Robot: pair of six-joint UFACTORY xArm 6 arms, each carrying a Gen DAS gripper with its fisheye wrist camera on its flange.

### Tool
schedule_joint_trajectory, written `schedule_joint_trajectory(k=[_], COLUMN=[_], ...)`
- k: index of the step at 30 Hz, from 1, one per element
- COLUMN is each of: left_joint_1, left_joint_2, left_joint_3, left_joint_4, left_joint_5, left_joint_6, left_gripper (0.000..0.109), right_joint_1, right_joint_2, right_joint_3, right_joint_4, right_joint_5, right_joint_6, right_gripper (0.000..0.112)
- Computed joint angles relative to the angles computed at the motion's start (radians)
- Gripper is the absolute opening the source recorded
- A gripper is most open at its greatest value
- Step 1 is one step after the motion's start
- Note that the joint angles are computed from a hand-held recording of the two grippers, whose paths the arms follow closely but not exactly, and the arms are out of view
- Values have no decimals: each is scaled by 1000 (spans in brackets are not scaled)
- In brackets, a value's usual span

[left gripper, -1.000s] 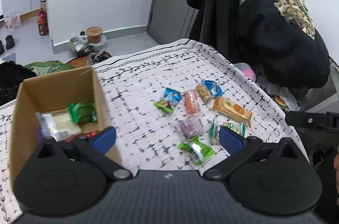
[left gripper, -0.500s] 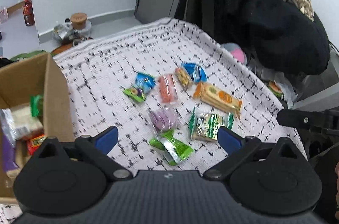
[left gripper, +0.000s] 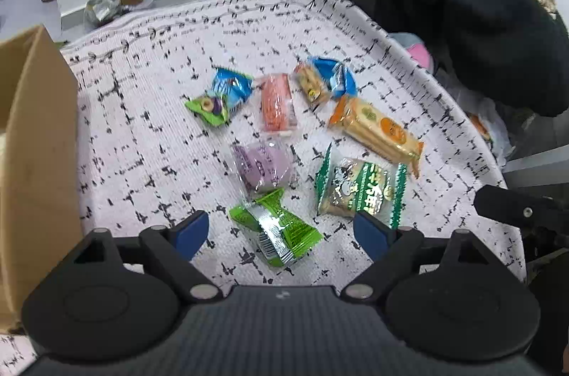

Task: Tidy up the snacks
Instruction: 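Move both open tools back over the remaining snacks, then grasp the green-and-silver candy with the left tool while the right tool grasps the round green-wrapped cake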

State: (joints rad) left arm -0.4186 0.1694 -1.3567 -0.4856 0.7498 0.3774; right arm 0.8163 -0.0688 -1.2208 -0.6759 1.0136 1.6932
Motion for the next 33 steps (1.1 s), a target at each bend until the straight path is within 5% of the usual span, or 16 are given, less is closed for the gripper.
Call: schedule_joint_trajectory(k=[10, 15, 33], left_joint_1=[-18, -14, 36], left_joint_2=[78, 69, -17], left_joint_3=[-49, -30, 50], left_joint_4=[21, 62, -72], left_joint_5=[31, -7, -92], left_joint_6=[-26, -56, 24], left_gripper=[77, 42, 39], right_joint_1=[-14, -27, -89], right_joint_2=[16, 35, 169], right_joint_3=[6, 12, -19], right_joint_4=[19, 11, -32], right_joint_5=[-24, -70, -223], right_joint_6=[-22, -5, 81], right_gripper=[79, 79, 78])
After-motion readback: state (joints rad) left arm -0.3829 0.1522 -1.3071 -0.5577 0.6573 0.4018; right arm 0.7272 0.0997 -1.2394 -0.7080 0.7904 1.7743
